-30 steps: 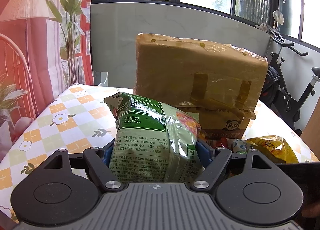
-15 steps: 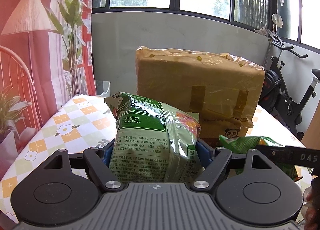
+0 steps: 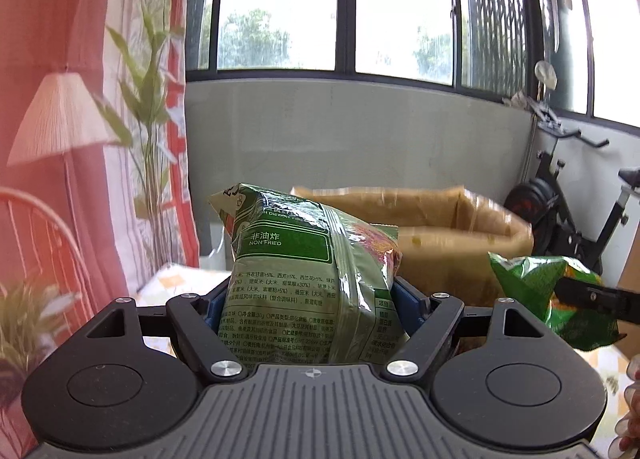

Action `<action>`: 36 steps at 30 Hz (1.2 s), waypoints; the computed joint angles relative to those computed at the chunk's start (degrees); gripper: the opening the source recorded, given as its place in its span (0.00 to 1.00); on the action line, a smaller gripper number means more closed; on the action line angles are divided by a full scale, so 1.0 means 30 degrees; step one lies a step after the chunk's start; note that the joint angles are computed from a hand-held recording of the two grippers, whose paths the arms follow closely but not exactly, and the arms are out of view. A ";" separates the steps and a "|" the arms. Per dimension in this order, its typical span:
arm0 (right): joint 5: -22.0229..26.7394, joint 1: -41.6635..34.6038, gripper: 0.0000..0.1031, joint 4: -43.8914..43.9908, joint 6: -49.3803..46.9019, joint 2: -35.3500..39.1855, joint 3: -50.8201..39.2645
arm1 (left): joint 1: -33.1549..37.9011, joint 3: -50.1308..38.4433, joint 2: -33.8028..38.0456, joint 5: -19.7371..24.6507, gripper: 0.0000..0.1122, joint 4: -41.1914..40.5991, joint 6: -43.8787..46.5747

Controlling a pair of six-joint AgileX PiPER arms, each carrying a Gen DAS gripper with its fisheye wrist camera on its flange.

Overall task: Organize snacks
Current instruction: 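Carry both green bags to the box and release them inside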

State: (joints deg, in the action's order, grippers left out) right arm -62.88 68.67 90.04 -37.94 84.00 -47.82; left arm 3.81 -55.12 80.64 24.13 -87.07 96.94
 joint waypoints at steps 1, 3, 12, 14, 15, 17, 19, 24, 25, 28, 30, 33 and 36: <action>0.0029 -0.0212 0.78 -0.0299 -0.0310 -0.0214 -0.0099 | -0.0124 -0.0763 0.0184 0.0053 0.72 0.0528 -0.0752; 0.0305 -0.0811 0.78 -0.1016 -0.0886 -0.0621 -0.0398 | -0.0613 -0.2282 0.0655 -0.0164 0.72 0.1428 -0.1926; 0.1786 -0.4268 0.78 -0.4313 -0.3136 -0.0140 -0.2165 | -0.4831 -0.9264 0.4554 -0.3813 0.72 1.1125 -1.1157; 0.2616 -0.5483 0.78 -0.5048 -0.3296 0.0357 -0.2742 | -0.5598 -1.0788 0.5685 -0.4197 0.72 1.4944 -1.4577; 0.3156 -0.6133 0.78 -0.5178 -0.3439 0.0701 -0.3212 | -0.5991 -1.1402 0.6192 -0.4380 0.72 1.6854 -1.6162; 0.4031 -0.7340 0.78 -0.5165 -0.4082 0.1636 -0.4388 | -0.6538 -1.3057 0.7596 -0.4429 0.72 2.0673 -1.9029; 0.4946 -0.8326 0.78 -0.4477 -0.5311 0.2632 -0.5894 | -0.6808 -1.5248 0.9199 -0.3524 0.72 2.4492 -2.2063; 0.7408 -1.0331 0.78 -0.2708 -0.7559 0.4531 -0.8709 | -0.7396 -2.0369 1.2546 -0.0143 0.72 2.9884 -2.7872; 0.7713 -1.0549 0.78 -0.2481 -0.7899 0.4845 -0.9122 | -0.7408 -2.1416 1.3201 0.0661 0.72 2.9959 -2.7996; 0.9196 -1.1398 0.78 -0.1554 -0.8451 0.5474 -0.9994 | -0.7306 -2.4126 1.4945 0.2732 0.72 2.9568 -2.7529; 0.9991 -1.1887 0.78 -0.1075 -0.8379 0.5690 -1.0220 | -0.7267 -2.5606 1.5833 0.4080 0.73 2.9320 -2.7378; 1.0973 -1.2419 0.79 -0.0119 -0.8773 0.6076 -1.0603 | -0.6980 -2.6623 1.6473 0.5297 0.73 2.8549 -2.6833; 1.1721 -1.2782 0.81 0.1477 -0.9884 0.6119 -1.0568 | -0.6798 -2.6686 1.6487 0.5485 0.78 2.7813 -2.5933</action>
State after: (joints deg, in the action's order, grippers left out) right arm -27.72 30.32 94.47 -67.59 102.36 -79.53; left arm -16.58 -135.18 130.10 40.58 -3.63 19.14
